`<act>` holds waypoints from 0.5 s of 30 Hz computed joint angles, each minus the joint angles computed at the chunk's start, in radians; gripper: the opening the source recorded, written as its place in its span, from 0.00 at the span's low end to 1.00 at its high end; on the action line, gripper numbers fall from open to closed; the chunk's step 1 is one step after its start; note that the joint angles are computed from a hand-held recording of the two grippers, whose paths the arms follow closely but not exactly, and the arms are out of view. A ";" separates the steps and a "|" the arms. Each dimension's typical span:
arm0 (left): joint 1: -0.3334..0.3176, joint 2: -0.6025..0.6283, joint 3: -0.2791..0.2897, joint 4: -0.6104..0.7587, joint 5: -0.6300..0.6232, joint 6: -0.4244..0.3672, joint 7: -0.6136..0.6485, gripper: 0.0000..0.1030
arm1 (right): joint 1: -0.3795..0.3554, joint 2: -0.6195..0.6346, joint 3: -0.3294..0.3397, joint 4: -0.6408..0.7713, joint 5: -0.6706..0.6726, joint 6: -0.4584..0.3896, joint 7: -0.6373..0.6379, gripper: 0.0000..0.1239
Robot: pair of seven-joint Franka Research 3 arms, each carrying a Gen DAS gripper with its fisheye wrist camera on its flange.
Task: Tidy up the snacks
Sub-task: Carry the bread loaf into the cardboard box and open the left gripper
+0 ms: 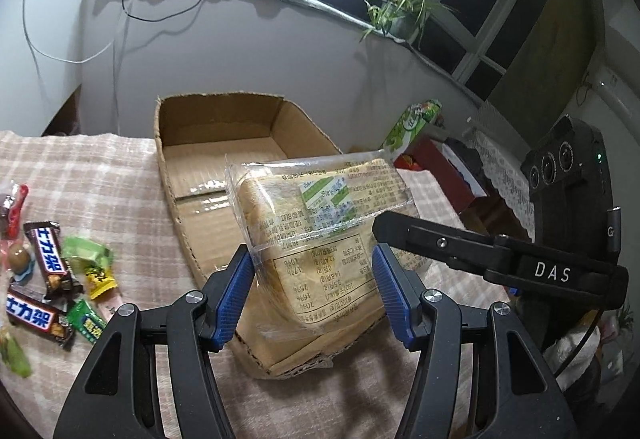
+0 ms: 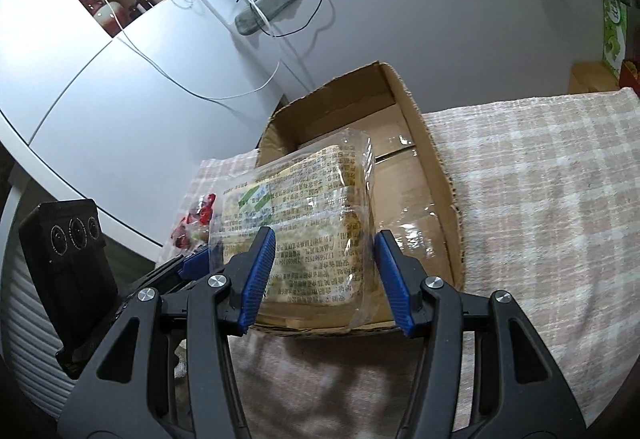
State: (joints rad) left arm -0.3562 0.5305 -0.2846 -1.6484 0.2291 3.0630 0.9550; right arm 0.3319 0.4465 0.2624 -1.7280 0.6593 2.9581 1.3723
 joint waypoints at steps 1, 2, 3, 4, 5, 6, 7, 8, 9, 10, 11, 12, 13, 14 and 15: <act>0.010 0.006 -0.012 0.008 -0.004 -0.014 0.010 0.57 | 0.009 0.000 -0.011 0.001 -0.010 -0.002 0.011 0.45; 0.010 0.006 -0.012 0.010 -0.005 -0.022 0.011 0.57 | 0.011 0.001 -0.015 0.004 -0.016 -0.005 0.017 0.45; 0.007 0.010 -0.009 0.020 -0.005 -0.032 0.013 0.57 | 0.015 0.000 -0.019 0.005 -0.022 -0.007 0.024 0.45; 0.001 0.011 -0.001 0.022 -0.002 -0.038 0.011 0.57 | 0.021 0.000 -0.025 0.004 -0.031 -0.006 0.031 0.45; -0.005 0.009 0.007 0.023 0.002 -0.042 0.008 0.57 | 0.031 -0.002 -0.037 0.003 -0.046 -0.004 0.044 0.45; -0.014 0.009 0.017 0.024 0.006 -0.043 0.001 0.57 | 0.039 -0.004 -0.047 0.000 -0.061 -0.001 0.056 0.45; -0.023 0.006 0.029 0.022 0.012 -0.047 -0.007 0.57 | 0.038 -0.004 -0.046 -0.001 -0.066 0.001 0.058 0.45; -0.031 0.004 0.039 0.024 0.018 -0.051 -0.014 0.57 | 0.040 -0.006 -0.049 -0.003 -0.074 0.002 0.066 0.45; -0.044 0.001 0.055 0.026 0.031 -0.054 -0.024 0.57 | 0.035 -0.007 -0.042 -0.005 -0.073 0.007 0.062 0.45; -0.067 -0.004 0.084 0.028 0.052 -0.060 -0.043 0.57 | 0.042 -0.011 -0.051 -0.008 -0.086 0.010 0.072 0.45; -0.094 -0.009 0.116 0.031 0.077 -0.071 -0.067 0.57 | 0.068 -0.016 -0.083 -0.013 -0.119 0.016 0.106 0.44; -0.110 -0.013 0.137 0.033 0.098 -0.078 -0.089 0.57 | 0.092 -0.022 -0.114 -0.019 -0.154 0.023 0.141 0.45; -0.123 -0.018 0.155 0.033 0.119 -0.084 -0.111 0.57 | 0.091 -0.024 -0.113 -0.023 -0.166 0.029 0.150 0.45; -0.135 -0.023 0.171 0.031 0.143 -0.085 -0.131 0.57 | 0.084 -0.028 -0.107 -0.027 -0.171 0.031 0.153 0.45; -0.148 -0.028 0.188 0.029 0.170 -0.087 -0.153 0.57 | 0.082 -0.031 -0.106 -0.030 -0.179 0.034 0.160 0.45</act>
